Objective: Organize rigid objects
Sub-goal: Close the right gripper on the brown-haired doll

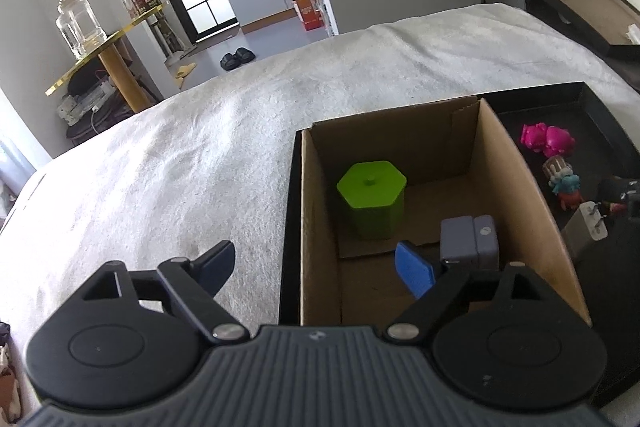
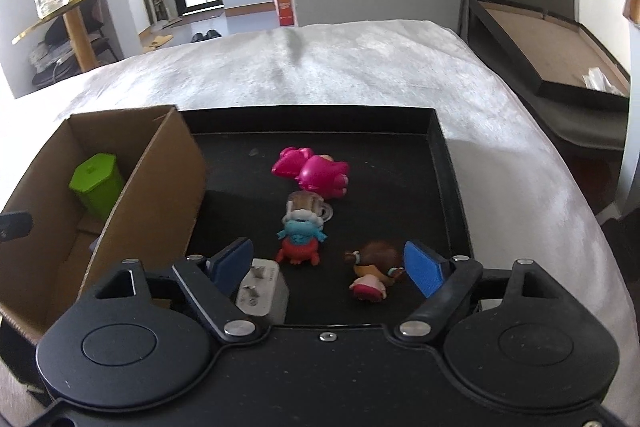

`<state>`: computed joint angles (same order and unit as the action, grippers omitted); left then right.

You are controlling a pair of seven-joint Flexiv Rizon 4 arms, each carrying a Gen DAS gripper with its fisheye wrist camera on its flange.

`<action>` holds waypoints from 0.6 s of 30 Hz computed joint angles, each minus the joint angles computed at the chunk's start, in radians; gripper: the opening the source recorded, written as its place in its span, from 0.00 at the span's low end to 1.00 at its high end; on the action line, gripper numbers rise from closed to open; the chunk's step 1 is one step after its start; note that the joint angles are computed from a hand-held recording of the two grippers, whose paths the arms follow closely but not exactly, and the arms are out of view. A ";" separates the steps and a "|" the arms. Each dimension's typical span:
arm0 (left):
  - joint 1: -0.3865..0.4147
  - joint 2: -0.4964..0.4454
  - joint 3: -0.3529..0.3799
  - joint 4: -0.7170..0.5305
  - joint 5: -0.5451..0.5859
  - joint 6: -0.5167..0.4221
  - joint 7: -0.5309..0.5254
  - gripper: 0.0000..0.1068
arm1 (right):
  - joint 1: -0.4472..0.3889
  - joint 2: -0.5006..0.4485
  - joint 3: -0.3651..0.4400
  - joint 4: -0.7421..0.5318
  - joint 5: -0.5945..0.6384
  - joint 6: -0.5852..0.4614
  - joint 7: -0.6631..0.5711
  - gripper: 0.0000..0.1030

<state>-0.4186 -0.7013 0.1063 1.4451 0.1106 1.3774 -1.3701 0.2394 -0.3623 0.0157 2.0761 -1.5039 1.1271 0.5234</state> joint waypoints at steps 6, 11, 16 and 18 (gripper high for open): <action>-0.037 -0.017 0.044 -0.036 0.034 -0.039 -0.034 0.81 | -0.009 -0.007 -0.005 0.012 0.012 -0.020 0.008 0.74; -0.056 -0.022 0.064 -0.055 0.076 -0.060 -0.056 0.81 | -0.015 -0.024 -0.016 0.019 0.066 -0.015 -0.014 0.69; -0.080 -0.036 0.097 -0.095 0.121 -0.102 -0.113 0.81 | -0.026 -0.041 -0.028 0.020 0.059 0.021 -0.008 0.69; -0.085 -0.039 0.102 -0.108 0.140 -0.119 -0.131 0.81 | -0.027 -0.048 -0.030 0.021 0.061 0.033 -0.014 0.68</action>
<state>-0.5032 -0.7405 0.2084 1.3372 0.2504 1.2587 -1.5015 0.2127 -0.4108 -0.0141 2.0968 -1.4426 1.1596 0.5089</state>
